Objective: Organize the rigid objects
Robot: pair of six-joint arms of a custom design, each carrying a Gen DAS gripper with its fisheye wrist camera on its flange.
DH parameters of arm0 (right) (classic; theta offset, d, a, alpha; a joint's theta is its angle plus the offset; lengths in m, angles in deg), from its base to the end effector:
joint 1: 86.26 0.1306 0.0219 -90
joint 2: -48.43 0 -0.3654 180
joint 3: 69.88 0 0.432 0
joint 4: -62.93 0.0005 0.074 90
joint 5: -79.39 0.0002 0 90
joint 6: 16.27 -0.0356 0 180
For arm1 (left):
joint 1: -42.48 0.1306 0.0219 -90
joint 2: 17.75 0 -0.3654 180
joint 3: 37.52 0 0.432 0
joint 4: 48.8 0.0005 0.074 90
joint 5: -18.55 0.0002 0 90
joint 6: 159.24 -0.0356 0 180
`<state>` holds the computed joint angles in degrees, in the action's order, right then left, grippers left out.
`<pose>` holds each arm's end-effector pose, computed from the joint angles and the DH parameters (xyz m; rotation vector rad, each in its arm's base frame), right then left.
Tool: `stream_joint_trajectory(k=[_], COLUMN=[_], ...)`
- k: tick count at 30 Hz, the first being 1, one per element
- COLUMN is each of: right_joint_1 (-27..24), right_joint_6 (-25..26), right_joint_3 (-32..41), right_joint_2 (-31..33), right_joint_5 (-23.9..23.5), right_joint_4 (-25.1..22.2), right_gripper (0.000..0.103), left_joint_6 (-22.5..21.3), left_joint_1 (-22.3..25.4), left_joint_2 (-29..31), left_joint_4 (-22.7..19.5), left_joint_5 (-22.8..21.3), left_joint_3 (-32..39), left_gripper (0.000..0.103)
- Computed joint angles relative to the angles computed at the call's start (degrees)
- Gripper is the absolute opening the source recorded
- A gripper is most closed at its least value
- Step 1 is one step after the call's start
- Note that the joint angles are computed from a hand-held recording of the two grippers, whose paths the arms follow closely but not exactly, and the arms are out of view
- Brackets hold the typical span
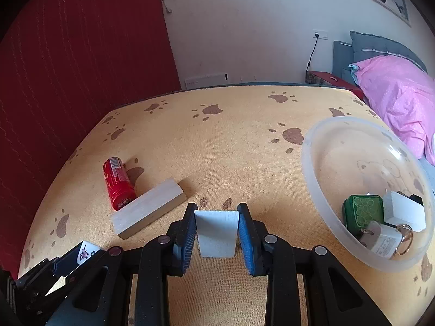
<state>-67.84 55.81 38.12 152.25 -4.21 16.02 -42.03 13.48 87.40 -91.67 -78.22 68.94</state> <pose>0.5899 0.1917 0.4425 0.0466 2.3182 0.1932 0.5537 -0.3027 0.4205 -0.0255 2.3182 -0.3702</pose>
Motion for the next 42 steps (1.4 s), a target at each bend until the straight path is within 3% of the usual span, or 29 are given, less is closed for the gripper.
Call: stream_joint_trajectory(k=[14, 23, 34, 38, 42], right_joint_1=[-0.74, -0.87, -0.28, -0.17, -0.21], right_joint_6=[-1.36, -0.1, 1.9, 2.34, 1.84], right_joint_3=[-3.73, -0.58, 3.22, 3.44, 2.43], right_joint_2=[-3.17, 0.27, 4.33, 4.65, 3.71], right_joint_5=[-1.17, -2.36, -2.38, -1.79, -2.11], right_joint_4=[1.73, -0.41, -2.74, -3.1, -2.38], right_gripper=[0.032, 0.05, 0.049, 0.034, 0.033], left_joint_6=[-1.6, -1.25, -0.79, -0.76, -1.17], left_joint_1=[-0.89, -0.7, -0.64, -0.57, -0.67], left_joint_2=[0.05, 0.21, 0.36, 0.38, 0.37], left_joint_4=[0.49, 0.29, 0.07, 0.16, 0.44], left_joint_5=[-1.81, -1.37, -0.81, -0.58, -0.44], left_joint_3=[0.17, 0.28, 0.32, 0.32, 0.27], left_gripper=[0.042, 0.042, 0.042, 0.042, 0.042])
